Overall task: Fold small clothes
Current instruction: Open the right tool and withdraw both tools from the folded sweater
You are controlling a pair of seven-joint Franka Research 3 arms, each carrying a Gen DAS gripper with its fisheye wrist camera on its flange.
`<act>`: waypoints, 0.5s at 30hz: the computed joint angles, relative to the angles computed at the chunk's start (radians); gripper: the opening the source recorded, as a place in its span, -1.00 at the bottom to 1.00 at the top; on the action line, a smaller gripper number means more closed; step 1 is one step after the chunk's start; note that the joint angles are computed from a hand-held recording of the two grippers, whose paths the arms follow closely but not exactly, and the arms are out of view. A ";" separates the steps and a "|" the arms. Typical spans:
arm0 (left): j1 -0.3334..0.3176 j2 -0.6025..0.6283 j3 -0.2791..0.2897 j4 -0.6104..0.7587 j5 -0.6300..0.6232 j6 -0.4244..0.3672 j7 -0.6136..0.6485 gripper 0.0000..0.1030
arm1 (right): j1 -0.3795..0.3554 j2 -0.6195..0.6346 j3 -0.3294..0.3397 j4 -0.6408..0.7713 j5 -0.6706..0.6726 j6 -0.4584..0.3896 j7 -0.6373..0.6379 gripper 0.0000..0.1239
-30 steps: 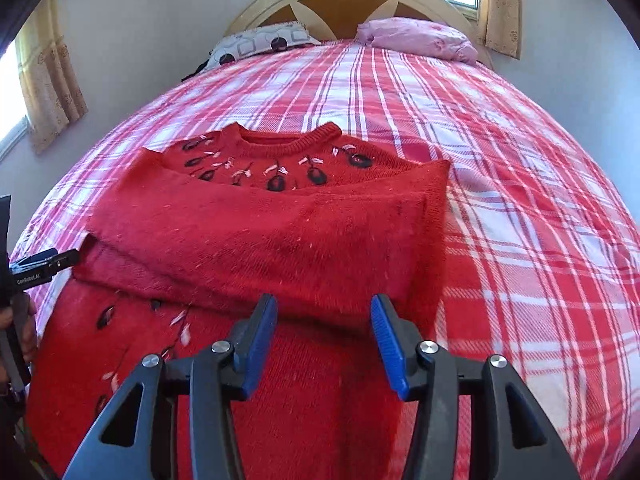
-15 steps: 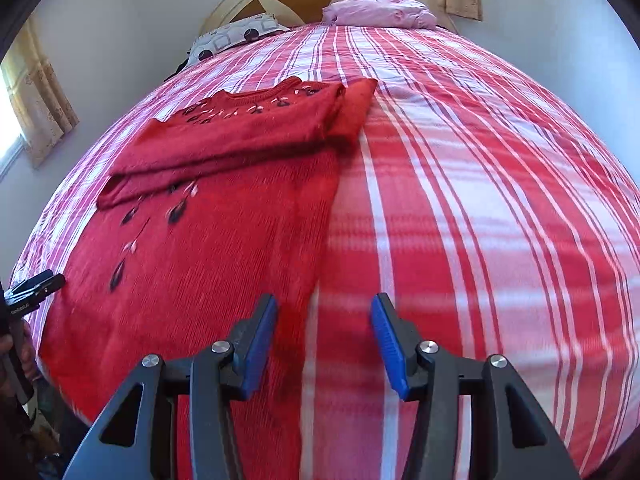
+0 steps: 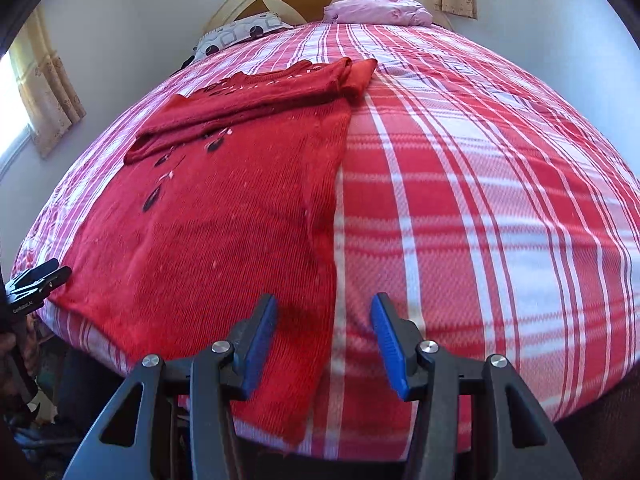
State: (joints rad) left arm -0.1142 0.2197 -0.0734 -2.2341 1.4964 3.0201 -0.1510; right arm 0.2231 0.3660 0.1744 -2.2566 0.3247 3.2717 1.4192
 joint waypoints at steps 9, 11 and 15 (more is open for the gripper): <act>0.004 -0.019 -0.013 -0.027 0.018 0.012 -0.025 0.67 | -0.126 -0.029 0.140 -0.073 -0.015 0.029 0.015 -0.19; -0.001 -0.022 -0.016 -0.032 0.007 0.000 -0.013 0.67 | -0.151 -0.031 0.165 -0.084 -0.030 0.037 0.023 -0.20; -0.008 -0.028 -0.017 -0.037 0.014 -0.017 -0.022 0.67 | -0.144 -0.035 0.162 -0.098 -0.057 0.050 0.045 -0.20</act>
State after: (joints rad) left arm -0.1225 0.1919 -0.0908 -2.2713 1.5100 3.0032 -0.1726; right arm 0.0787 0.3313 0.3365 -2.3544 0.2681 3.3219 1.4639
